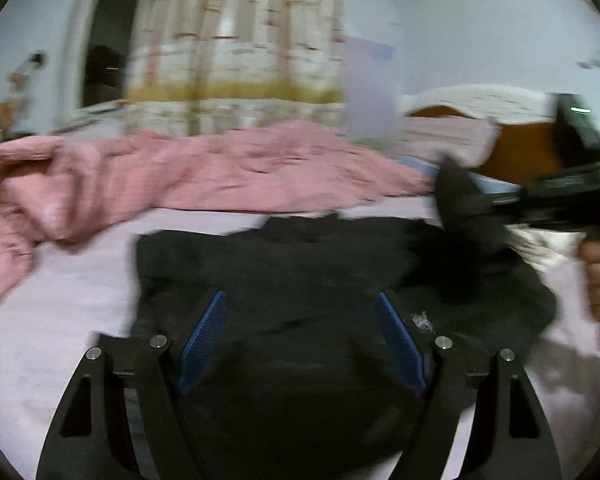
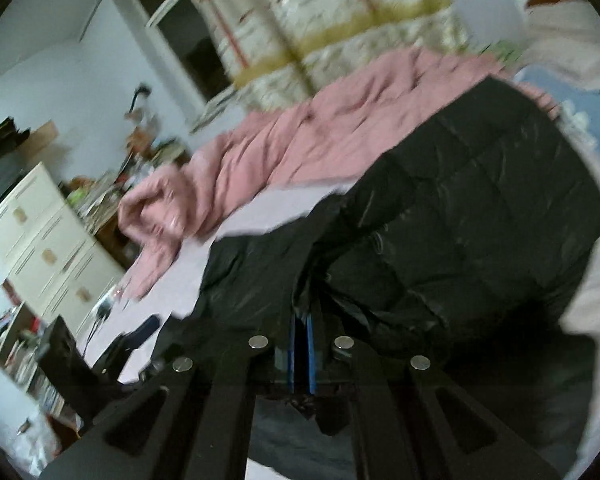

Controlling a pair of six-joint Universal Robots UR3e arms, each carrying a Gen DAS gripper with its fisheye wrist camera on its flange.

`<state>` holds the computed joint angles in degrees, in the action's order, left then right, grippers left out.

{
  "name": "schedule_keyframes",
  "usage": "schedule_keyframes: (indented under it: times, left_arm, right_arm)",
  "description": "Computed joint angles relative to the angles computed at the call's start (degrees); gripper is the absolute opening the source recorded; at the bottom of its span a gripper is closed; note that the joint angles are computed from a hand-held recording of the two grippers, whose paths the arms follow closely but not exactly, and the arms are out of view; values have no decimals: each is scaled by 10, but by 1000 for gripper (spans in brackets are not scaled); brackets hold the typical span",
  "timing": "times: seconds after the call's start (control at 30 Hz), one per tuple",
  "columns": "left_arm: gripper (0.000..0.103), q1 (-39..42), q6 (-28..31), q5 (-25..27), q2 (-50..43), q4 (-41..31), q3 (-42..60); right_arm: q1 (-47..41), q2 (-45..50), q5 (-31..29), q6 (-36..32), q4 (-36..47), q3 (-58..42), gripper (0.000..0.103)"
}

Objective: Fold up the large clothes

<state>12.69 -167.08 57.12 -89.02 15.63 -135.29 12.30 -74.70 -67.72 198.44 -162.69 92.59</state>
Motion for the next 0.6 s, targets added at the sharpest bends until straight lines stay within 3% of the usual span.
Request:
schedule_keyframes:
  times: [0.1,0.27,0.37,0.43,0.5,0.6]
  left_arm:
    - [77,-21,31,-26,7,-1,-12]
    - [82,-81,39,35,-24,-17,11]
    - [82,-85,29,33,-36,-32,20]
    - [82,-82,20,17,-43,-43,27]
    - [85,-93,-3,12,-67,-47,51]
    - [87,-124,-51,21,-115,-135,149]
  right_arm:
    - [29,56,3,20,-33,-25,5]
    - [62,104,-17,24,-47,-47,8]
    - [74,103,-37,9,-21,-56,31]
    - [68,87,-37,8,-35,-35,58]
    - [61,69,-44,11,-65,-8,58]
    - [52,53,-67,23,-66,-4,58]
